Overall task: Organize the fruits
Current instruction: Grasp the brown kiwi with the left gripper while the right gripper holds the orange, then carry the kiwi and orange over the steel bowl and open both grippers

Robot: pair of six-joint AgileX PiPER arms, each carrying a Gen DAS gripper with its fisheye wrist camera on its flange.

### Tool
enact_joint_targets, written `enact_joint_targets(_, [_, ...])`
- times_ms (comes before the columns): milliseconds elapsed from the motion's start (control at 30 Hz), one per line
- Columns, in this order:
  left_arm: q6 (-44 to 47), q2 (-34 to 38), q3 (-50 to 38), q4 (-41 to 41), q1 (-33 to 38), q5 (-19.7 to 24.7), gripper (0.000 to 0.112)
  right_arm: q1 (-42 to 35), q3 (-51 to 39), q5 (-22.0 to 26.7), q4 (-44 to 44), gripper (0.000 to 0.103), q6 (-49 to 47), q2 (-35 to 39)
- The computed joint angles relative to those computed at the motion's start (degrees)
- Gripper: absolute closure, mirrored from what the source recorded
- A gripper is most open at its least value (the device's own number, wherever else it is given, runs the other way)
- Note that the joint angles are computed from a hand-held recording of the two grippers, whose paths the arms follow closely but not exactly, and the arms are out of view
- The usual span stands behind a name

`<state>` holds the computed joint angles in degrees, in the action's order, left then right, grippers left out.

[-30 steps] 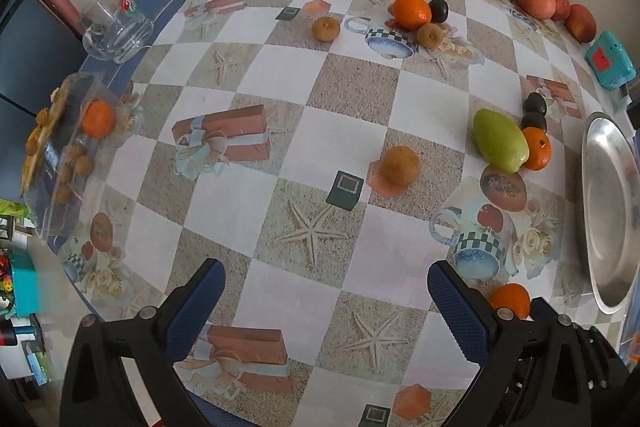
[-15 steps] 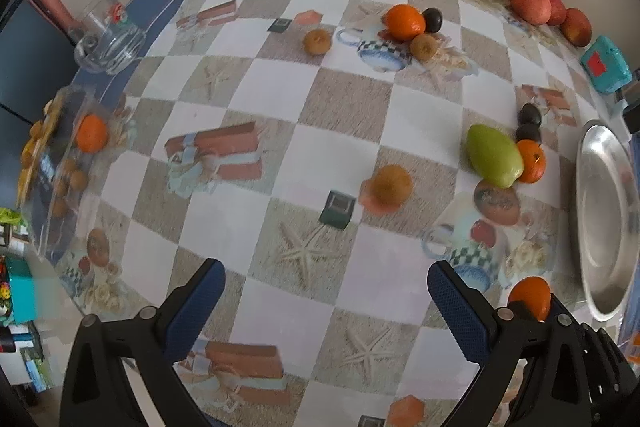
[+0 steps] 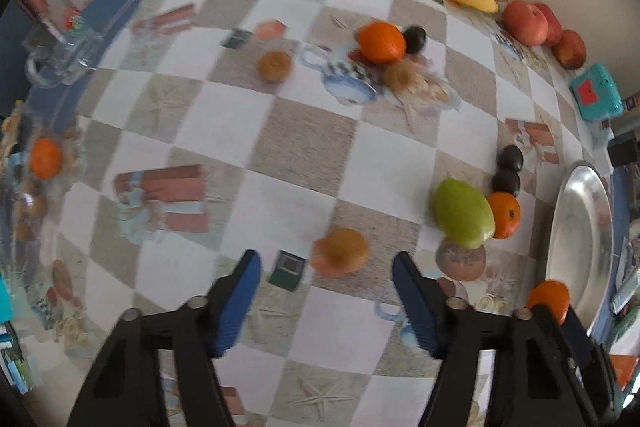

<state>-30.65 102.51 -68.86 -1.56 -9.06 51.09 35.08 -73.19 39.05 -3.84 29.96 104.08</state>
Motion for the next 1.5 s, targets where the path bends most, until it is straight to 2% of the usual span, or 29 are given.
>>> enact_joint_targets(100, [0.8, 1.6, -1.3, -0.5, 0.2, 0.3, 0.059, -0.5, -1.4, 0.1, 0.4, 0.065, -0.2, 0.7])
enact_joint_targets(267, [0.5, 2.7, -2.3, -0.3, 0.1, 0.2, 0.066, -0.4, -2.2, 0.3, -0.1, 0.065, -0.4, 1.0])
enact_joint_targets(533, [1.8, 5.5, -5.3, -1.9, 0.6, 0.8, 0.087, -1.4, -2.8, -0.1, 2.2, 0.065, -2.1, 1.1])
enact_joint_targets(767, [0.7, 3.4, -3.4, -1.3, 0.8, -0.8, 0.087, -2.4, -3.8, -0.3, 4.3, 0.065, -3.8, 1.5])
enact_joint_targets(967, [-1.4, 2.8, -6.3, 0.6, 0.1, 0.0, 0.087, -3.8, -4.5, -0.2, 5.3, 0.065, -4.3, 2.0])
enact_joint_targets(1133, [-2.8, 3.8, -11.0, 1.5, -1.9, 1.2, 0.087, -7.0, -4.7, -0.2, 7.2, 0.065, -5.1, 2.2])
enact_joint_targets(1500, [-2.2, 11.0, -26.9, 0.5, -9.2, 6.2, 0.087, -15.4, -5.2, 2.3, 4.2, 0.065, -1.0, 1.8])
